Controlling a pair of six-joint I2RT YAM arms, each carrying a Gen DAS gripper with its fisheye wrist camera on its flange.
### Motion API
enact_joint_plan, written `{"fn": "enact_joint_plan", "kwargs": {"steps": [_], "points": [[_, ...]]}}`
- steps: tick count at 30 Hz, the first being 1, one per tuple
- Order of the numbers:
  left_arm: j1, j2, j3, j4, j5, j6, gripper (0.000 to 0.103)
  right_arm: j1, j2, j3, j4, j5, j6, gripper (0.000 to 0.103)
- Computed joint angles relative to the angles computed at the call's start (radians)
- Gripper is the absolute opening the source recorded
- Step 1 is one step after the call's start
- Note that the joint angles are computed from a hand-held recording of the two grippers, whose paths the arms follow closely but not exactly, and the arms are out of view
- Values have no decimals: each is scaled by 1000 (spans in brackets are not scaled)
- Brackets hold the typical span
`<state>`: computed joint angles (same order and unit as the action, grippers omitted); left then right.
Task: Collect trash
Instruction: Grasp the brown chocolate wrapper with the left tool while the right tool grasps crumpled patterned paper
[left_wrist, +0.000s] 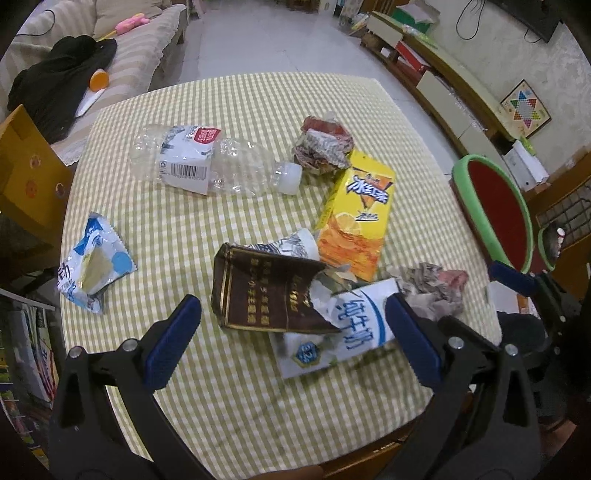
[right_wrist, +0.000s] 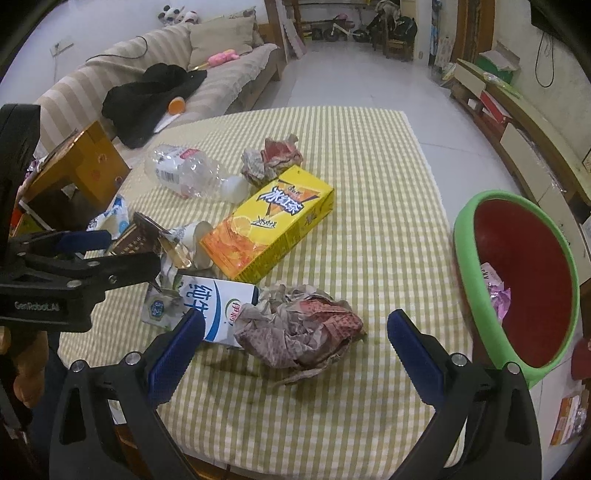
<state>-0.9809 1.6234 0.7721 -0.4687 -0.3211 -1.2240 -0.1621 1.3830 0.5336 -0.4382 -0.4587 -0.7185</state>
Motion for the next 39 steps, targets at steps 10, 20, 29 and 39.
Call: {"fn": "enact_joint_plan", "kwargs": {"steps": [10,20,29,39], "points": [[31,62,3,45,21,19,98,44,97,9,67,24,32,95],[36,89,10,24,11,-5,76,52,160,14,97,40,32,69],[1,15,-34,15,-18,-54,73,42,114,22,54,20,16,50],[-43,-63,-22,-77,-68,-109,73,21,22,31,-19,-10,6,48]]}}
